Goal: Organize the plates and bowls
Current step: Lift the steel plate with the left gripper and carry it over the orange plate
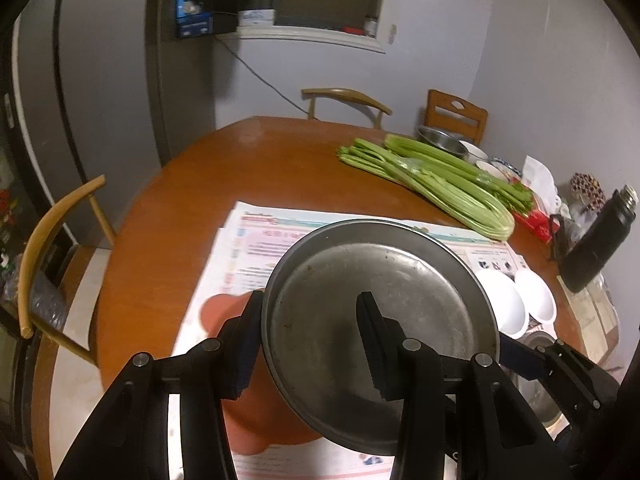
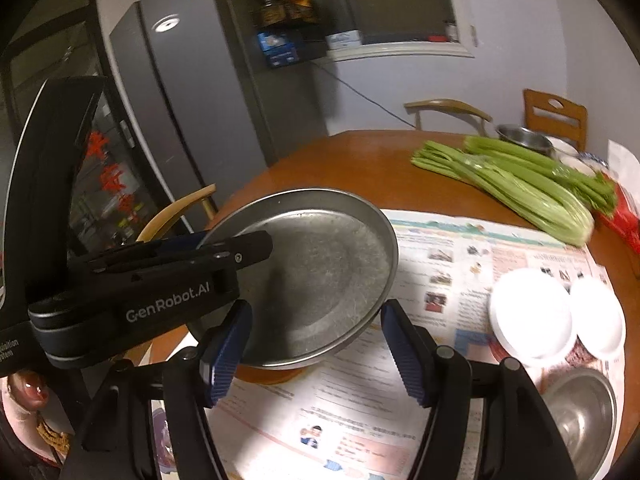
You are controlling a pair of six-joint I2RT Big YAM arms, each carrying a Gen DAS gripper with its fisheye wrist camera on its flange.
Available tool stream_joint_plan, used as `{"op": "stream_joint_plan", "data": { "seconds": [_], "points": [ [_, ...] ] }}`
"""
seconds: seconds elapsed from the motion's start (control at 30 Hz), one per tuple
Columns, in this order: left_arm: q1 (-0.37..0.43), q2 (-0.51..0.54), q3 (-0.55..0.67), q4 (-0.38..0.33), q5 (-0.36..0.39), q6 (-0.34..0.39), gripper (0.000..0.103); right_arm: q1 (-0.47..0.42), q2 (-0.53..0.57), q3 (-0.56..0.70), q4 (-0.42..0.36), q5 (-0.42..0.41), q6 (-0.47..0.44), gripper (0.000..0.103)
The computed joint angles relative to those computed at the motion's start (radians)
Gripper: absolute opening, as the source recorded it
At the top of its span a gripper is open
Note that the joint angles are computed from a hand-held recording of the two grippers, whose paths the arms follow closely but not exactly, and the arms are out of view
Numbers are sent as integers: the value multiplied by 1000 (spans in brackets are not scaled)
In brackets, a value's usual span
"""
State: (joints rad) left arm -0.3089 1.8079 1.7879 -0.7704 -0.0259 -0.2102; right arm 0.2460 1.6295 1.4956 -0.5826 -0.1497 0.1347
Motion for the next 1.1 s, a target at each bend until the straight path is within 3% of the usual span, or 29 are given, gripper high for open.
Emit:
{"op": "stream_joint_plan", "data": {
  "seconds": [0.37,1.1],
  "points": [
    [48,-37,-85,37,4,-23,47,47,53,55,-15,-3,-35,67],
    [50,41,-130,63,10,-68,47,32,176,90,-66,-31,-56,67]
  ]
}}
